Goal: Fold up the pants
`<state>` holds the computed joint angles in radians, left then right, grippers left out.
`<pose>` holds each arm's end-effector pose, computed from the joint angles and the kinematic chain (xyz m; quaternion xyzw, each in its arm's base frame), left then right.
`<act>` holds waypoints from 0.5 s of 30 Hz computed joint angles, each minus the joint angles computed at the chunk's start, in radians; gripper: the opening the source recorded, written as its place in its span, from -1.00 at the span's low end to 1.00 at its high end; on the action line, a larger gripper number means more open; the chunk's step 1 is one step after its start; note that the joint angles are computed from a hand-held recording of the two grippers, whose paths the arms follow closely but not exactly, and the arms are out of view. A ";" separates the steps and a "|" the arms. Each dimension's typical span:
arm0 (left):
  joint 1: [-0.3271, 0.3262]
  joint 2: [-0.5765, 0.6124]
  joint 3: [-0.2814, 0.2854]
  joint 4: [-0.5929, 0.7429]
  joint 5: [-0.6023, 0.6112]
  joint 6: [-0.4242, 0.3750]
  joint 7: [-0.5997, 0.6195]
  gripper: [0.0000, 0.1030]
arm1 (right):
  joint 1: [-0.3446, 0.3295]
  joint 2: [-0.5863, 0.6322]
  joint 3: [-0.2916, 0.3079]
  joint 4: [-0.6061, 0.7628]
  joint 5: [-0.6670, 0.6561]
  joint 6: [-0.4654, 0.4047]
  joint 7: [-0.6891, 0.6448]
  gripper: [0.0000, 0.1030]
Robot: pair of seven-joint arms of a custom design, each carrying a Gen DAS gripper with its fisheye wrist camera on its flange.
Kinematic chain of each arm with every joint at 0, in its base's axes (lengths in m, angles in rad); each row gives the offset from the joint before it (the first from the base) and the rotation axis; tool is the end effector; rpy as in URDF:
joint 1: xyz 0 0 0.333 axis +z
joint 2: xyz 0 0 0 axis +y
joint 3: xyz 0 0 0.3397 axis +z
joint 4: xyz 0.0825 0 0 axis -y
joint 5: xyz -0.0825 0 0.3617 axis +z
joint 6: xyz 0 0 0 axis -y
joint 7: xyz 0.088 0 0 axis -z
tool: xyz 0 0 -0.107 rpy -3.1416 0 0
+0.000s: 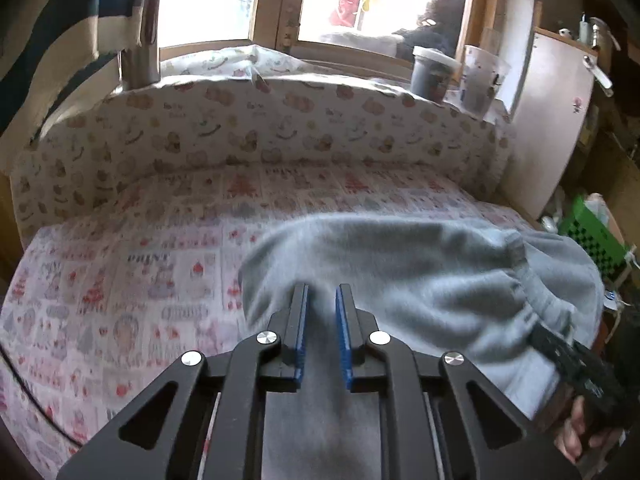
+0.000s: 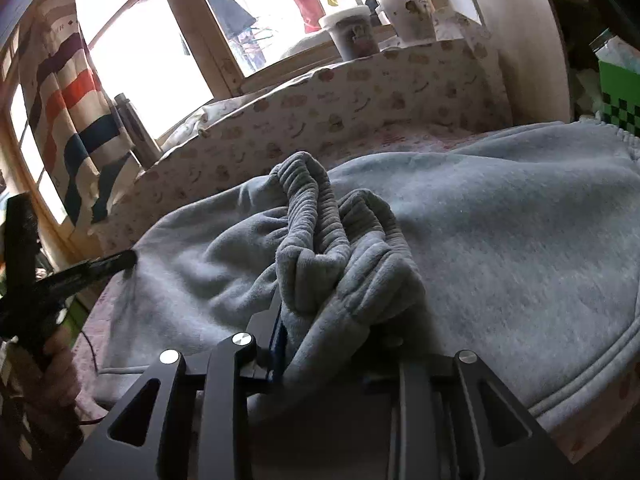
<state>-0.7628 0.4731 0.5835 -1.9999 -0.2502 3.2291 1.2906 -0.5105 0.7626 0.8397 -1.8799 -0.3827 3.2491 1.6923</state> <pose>0.6344 -0.1406 0.3951 -0.7026 0.5768 -0.3155 0.2721 0.6648 0.1444 0.3528 -0.6914 0.5587 -0.0987 0.4473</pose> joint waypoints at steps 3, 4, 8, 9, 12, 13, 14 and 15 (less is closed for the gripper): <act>-0.009 0.056 0.032 0.065 0.017 -0.097 -0.042 -0.82 | 0.011 -0.004 -0.013 0.000 0.006 -0.003 0.002 -0.41; 0.013 0.073 0.013 0.087 0.023 -0.133 -0.054 -0.82 | 0.025 -0.010 -0.029 -0.001 0.012 0.001 0.008 -0.39; 0.057 0.084 -0.030 0.090 0.062 -0.129 -0.086 -0.82 | 0.057 -0.017 -0.070 -0.006 0.027 0.014 0.033 -0.18; 0.075 0.073 -0.049 0.083 0.069 -0.122 -0.091 -0.82 | 0.067 -0.025 -0.085 -0.010 0.023 0.024 0.038 -0.15; 0.102 0.027 -0.084 0.034 0.101 -0.068 -0.102 -0.80 | 0.080 -0.043 -0.107 -0.009 0.008 0.029 0.049 0.05; 0.071 0.013 -0.055 0.006 0.122 -0.038 -0.110 -0.67 | 0.081 -0.050 -0.114 -0.013 0.002 0.042 0.054 0.08; 0.040 0.010 -0.024 -0.006 0.129 -0.021 -0.111 -0.50 | 0.058 -0.047 -0.093 -0.018 -0.015 0.051 0.054 0.13; -0.013 0.006 0.027 -0.030 0.127 0.005 -0.113 -0.41 | 0.041 -0.048 -0.082 -0.025 -0.027 0.059 0.061 0.25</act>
<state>-0.7762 0.4787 0.6102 -2.0299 -0.1237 3.2340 1.1779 -0.4697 0.7147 0.7578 -1.9046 -0.4099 3.3081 1.7537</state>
